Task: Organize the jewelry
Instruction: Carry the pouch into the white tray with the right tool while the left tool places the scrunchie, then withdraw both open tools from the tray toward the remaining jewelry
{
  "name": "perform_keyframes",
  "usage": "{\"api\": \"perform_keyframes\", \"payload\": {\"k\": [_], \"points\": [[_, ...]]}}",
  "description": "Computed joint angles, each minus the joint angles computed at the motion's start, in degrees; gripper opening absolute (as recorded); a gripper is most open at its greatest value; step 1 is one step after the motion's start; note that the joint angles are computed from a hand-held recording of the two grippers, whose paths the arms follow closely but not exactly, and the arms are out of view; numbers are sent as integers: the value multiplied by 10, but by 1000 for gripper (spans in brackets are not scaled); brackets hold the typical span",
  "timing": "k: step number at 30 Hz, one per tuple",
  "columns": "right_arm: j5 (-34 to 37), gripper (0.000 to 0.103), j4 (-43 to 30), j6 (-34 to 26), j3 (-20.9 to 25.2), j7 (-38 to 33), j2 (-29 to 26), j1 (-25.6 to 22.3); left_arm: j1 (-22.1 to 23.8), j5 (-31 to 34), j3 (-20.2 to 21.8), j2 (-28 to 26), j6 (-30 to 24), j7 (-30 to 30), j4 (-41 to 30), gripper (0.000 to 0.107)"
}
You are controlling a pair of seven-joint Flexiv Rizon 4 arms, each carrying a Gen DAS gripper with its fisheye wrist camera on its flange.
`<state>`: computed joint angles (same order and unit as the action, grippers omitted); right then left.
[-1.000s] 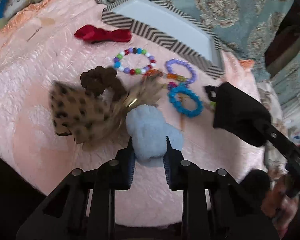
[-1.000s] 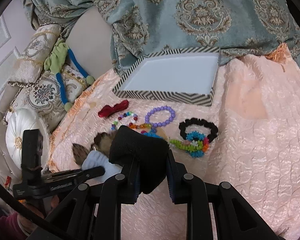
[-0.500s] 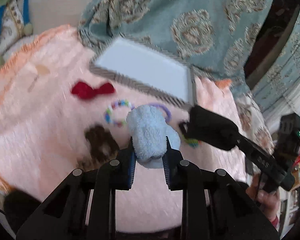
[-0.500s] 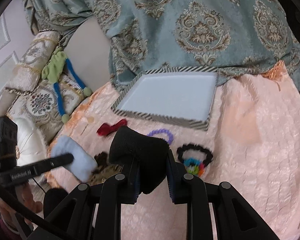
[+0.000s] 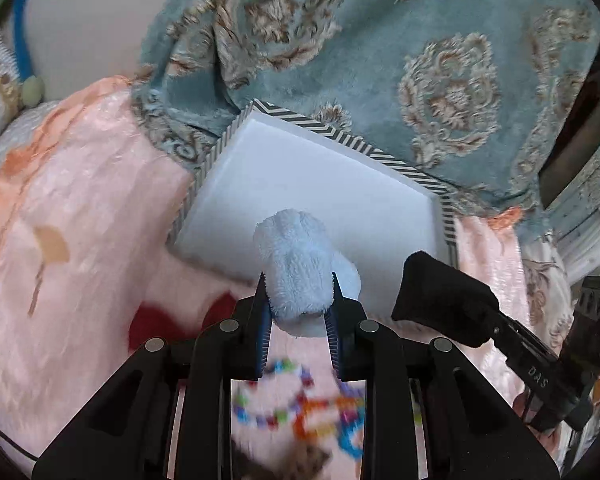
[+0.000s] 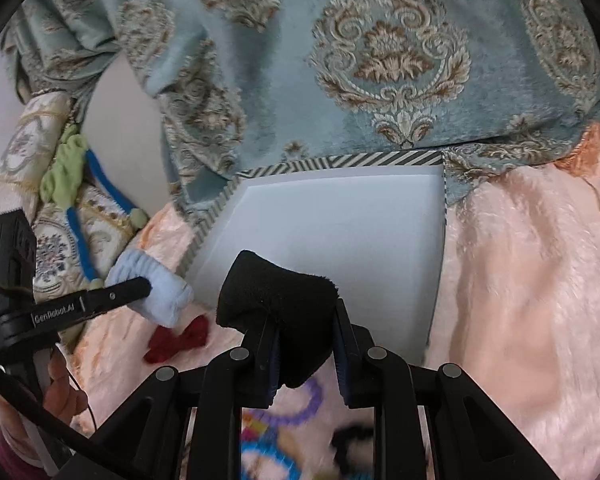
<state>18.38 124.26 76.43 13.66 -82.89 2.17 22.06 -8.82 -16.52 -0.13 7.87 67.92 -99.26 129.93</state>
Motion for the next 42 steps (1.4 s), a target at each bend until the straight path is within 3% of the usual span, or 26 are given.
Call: {"api": "perform_keyframes", "payload": {"k": [4, 6, 9, 11, 14, 18, 25, 28, 29, 30, 32, 35, 42], "points": [[-3, 21, -28, -9, -6, -11, -52, -8, 12, -14, -3, -79, 17, 27, -40, 23], [5, 21, -39, -24, 1, -24, -67, -19, 22, 16, -1, -109, 6, 11, -60, 23], [17, 21, -54, -65, 8, -42, -81, -34, 29, 61, 7, -133, -23, -15, -77, 26], [31, 21, -63, -86, 11, -56, -86, -44, 33, 59, 8, -133, -19, -12, -65, 29], [15, 30, -62, -100, 9, -57, -80, -48, 34, 49, 8, -113, -22, 5, -41, 31], [13, 33, -64, -138, 6, -66, -69, -54, 27, 44, 8, -79, -23, 17, -4, 31], [16, 45, -40, -150, 2, -69, -40, -50, 19, 50, 6, -31, -20, 7, 42, 32], [20, 45, -39, -147, 1, -59, -34, -44, 9, 1, 10, -22, 3, 13, 64, 41], [28, 45, -38, -140, 1, -60, -29, -43, 6, -8, 9, -19, 14, 10, 71, 50], [27, 45, -30, -126, 2, -58, -21, -41, 7, -1, 8, -11, 24, -2, 76, 61], [11, 48, -16, -106, 3, -42, -8, -36, 16, 40, 0, 0, 38, -41, 79, 70], [19, 56, 7, -89, 2, -37, 21, -29, 24, 88, -5, 32, 25, -78, 86, 70], [22, 60, 56, -82, 2, -17, 98, -3, 58, 211, -38, 122, -15, -168, 97, 70]]}}
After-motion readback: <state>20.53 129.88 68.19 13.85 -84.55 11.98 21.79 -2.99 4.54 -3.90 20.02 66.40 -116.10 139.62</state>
